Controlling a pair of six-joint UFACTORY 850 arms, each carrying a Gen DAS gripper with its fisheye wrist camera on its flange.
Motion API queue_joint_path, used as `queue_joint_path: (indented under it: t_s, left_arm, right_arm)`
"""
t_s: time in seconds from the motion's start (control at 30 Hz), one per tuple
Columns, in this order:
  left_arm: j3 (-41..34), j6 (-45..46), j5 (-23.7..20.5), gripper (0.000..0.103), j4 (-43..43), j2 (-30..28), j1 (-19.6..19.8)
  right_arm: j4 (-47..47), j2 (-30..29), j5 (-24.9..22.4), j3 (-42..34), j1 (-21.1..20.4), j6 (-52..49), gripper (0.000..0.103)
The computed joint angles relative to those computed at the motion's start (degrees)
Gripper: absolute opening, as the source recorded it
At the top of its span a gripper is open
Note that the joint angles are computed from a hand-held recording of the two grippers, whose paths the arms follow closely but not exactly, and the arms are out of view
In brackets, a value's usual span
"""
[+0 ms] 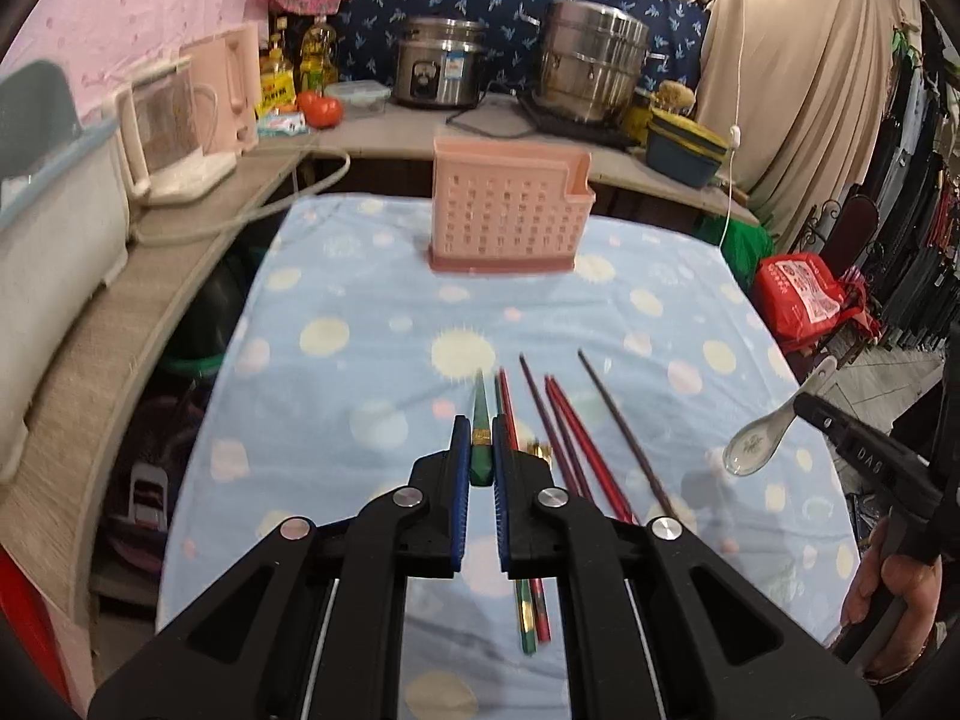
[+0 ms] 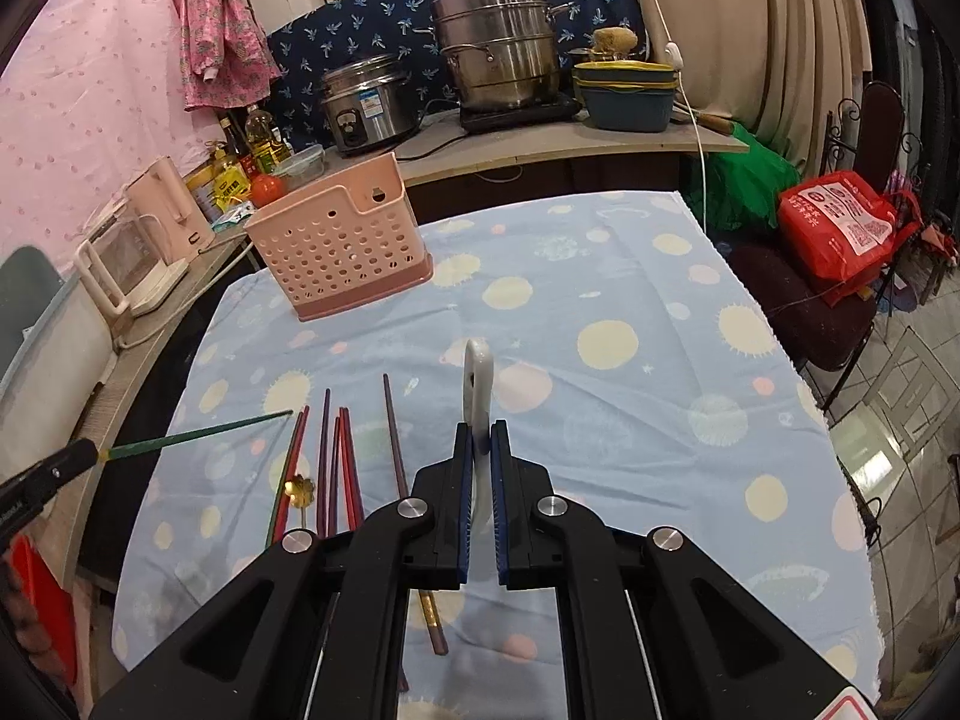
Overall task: Organize utensils
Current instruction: 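Carry spoon and green chopstick to the pink basket and open both tools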
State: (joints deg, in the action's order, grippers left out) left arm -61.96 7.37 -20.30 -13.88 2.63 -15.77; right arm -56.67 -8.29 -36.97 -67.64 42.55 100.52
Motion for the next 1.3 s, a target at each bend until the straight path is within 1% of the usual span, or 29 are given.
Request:
queue_joint_path:
  t_s: [0.17, 0.3, 0.4, 0.5, 0.6, 0.7, 0.8, 0.9, 0.97, 1.07, 1.2, 1.3]
  left_arm:
    - [-9.2, 2.3, 0.4, 0.007, 0.4, -3.9, 0.6]
    - [-17.6, -1.7, 1.1, 0.007, 6.4, -8.2, 0.4]
    - [-25.3, -2.6, 0.7, 0.007, 7.9, -12.6, 0.7]
    - [-33.3, -3.1, 0.0, 0.007, 8.0, -17.3, 1.0]
    - [-41.5, -3.1, -0.6, 0.007, 6.6, -22.3, 1.4]
    - [-50.5, -4.9, -1.7, 0.007, 7.5, -28.0, 1.5]
    - [-60.1, -5.6, -4.7, 0.007, 7.2, -34.5, 1.7]
    - [-67.9, -6.4, -8.3, 0.007, 7.2, -40.5, 1.8]
    - [-70.6, -6.0, -9.9, 0.007, 6.3, -43.0, 2.0]
    - [-71.4, -5.5, -10.2, 0.007, 6.0, -44.6, 1.8]
    - [-72.1, -7.2, -10.5, 0.007, 7.9, -46.3, 1.7]
    - [-72.3, -8.6, -11.1, 0.007, 9.5, -47.1, 1.8]
  right_arm:
    - [0.7, -3.5, 1.0, -6.1, -2.4, -5.6, 0.006]
    - [2.9, -7.5, 2.5, -12.6, -4.8, -11.6, 0.006]
    - [4.3, -10.9, 2.7, -18.1, -6.5, -15.6, 0.006]
    - [7.3, -14.6, 4.1, -24.0, -8.5, -20.2, 0.006]
    - [9.4, -19.5, 3.6, -31.7, -10.2, -24.6, 0.006]
    - [11.5, -24.2, 2.9, -39.3, -11.7, -28.7, 0.006]
    - [15.2, -29.5, 2.8, -47.9, -13.5, -33.4, 0.006]
    - [19.0, -35.1, 1.5, -56.4, -14.6, -38.2, 0.006]
    - [21.5, -38.1, 0.6, -61.0, -15.0, -41.2, 0.006]
    - [24.1, -42.3, -1.3, -66.9, -15.3, -44.7, 0.006]
    - [26.2, -46.9, -3.6, -72.7, -15.5, -47.7, 0.006]
    - [27.8, -49.0, -4.9, -75.0, -15.6, -49.2, 0.006]
